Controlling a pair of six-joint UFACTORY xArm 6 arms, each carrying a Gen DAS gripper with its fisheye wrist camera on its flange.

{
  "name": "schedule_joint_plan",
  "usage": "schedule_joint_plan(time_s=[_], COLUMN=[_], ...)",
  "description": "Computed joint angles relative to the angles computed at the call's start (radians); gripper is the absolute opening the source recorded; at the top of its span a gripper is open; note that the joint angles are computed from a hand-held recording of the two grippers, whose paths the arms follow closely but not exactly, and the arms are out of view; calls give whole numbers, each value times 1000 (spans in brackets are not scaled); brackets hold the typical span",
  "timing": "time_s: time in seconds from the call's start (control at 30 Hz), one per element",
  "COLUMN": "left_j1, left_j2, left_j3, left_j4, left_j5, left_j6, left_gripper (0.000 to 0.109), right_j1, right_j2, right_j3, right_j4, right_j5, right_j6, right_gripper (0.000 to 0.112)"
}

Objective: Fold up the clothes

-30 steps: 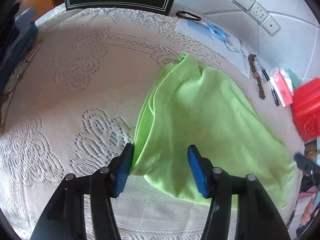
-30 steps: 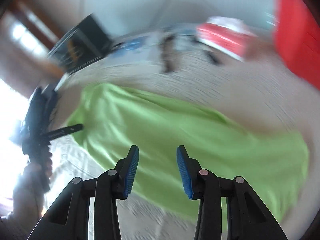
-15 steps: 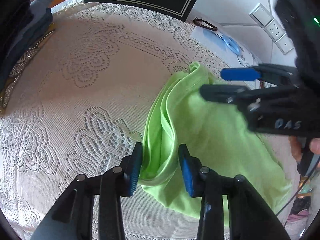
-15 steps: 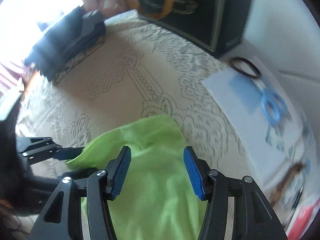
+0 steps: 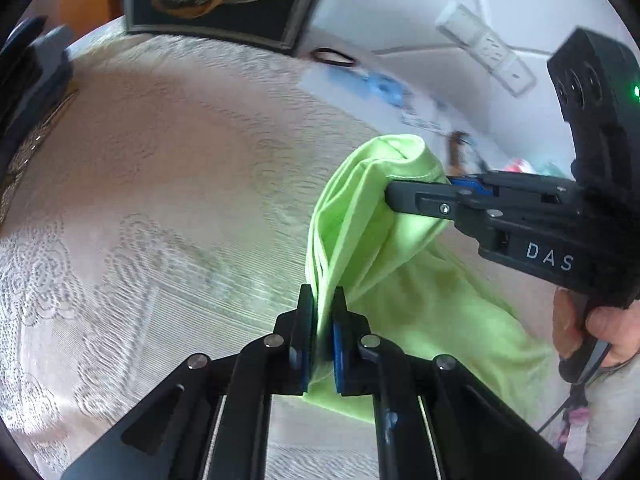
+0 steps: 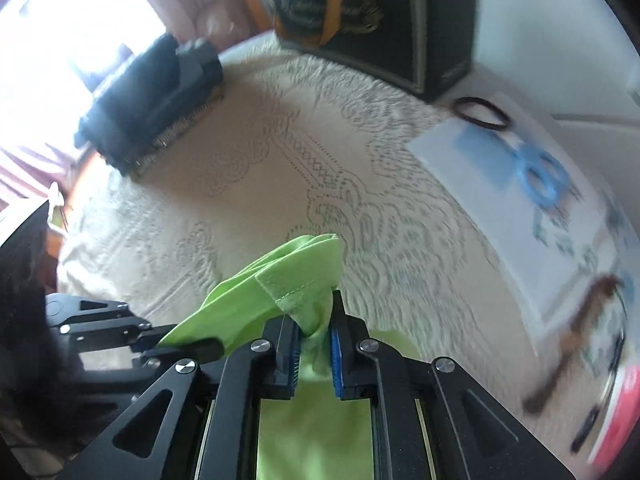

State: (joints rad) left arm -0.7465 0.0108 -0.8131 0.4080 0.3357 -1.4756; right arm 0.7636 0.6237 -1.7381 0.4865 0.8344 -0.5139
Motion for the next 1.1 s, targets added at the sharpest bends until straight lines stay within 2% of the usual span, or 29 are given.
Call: schedule_joint_plan(time_s=[0.1, 0.2, 0.4, 0.57, 0.63, 0.7, 0.73, 0.77, 0.8, 0.83, 0.87, 0.9, 0.97, 1.1], left_j1=[-71, -142, -264, -319, -335, -344, -353, -359, -361, -360, -360, -361, -350, -309], left_j2=[62, 153, 385, 590, 674, 734, 750, 756, 763, 747, 716, 686, 622, 481], left_j3=[-114, -255, -584, -889, -1018, -1117, -1153, -1176, -1199, -1186, -1149, -1115, -1035, -830], left_j4=[-44, -106, -274, -348, -369, -378, -363, -337, -295, -248, -201, -154, -101, -146], left_j5=[34, 70, 147, 258, 321, 398, 443, 482, 521, 541, 549, 560, 553, 404], left_j6=[73, 166, 385, 495, 535, 576, 588, 591, 586, 572, 553, 535, 499, 475], left_gripper=[8, 8, 8, 8, 8, 10, 12, 19, 33, 42, 62, 74, 75, 75], right_j1=[-40, -93, -229, -384, -434, -475, -493, -512, -531, -551, -570, -591, -602, -580], right_j2=[-188, -364, -703, -863, -875, -880, -890, -900, -915, -930, -963, -998, -1085, -1249], right_j3=[264, 491, 881, 1069, 1093, 1116, 1136, 1158, 1174, 1190, 1214, 1238, 1292, 1389], right_j4=[76, 132, 168, 134, 114, 66, 36, 3, -4, -9, 4, 19, 67, 128], right_j5=[-107, -171, -242, -247, -244, -258, -277, -296, -300, -301, -294, -285, -263, -238], right_j6=[-35, -39, -22, -15, -12, 20, 55, 93, 115, 135, 145, 155, 161, 235], right_gripper=[12, 12, 12, 12, 14, 17, 25, 30, 40, 42, 42, 42, 42, 42])
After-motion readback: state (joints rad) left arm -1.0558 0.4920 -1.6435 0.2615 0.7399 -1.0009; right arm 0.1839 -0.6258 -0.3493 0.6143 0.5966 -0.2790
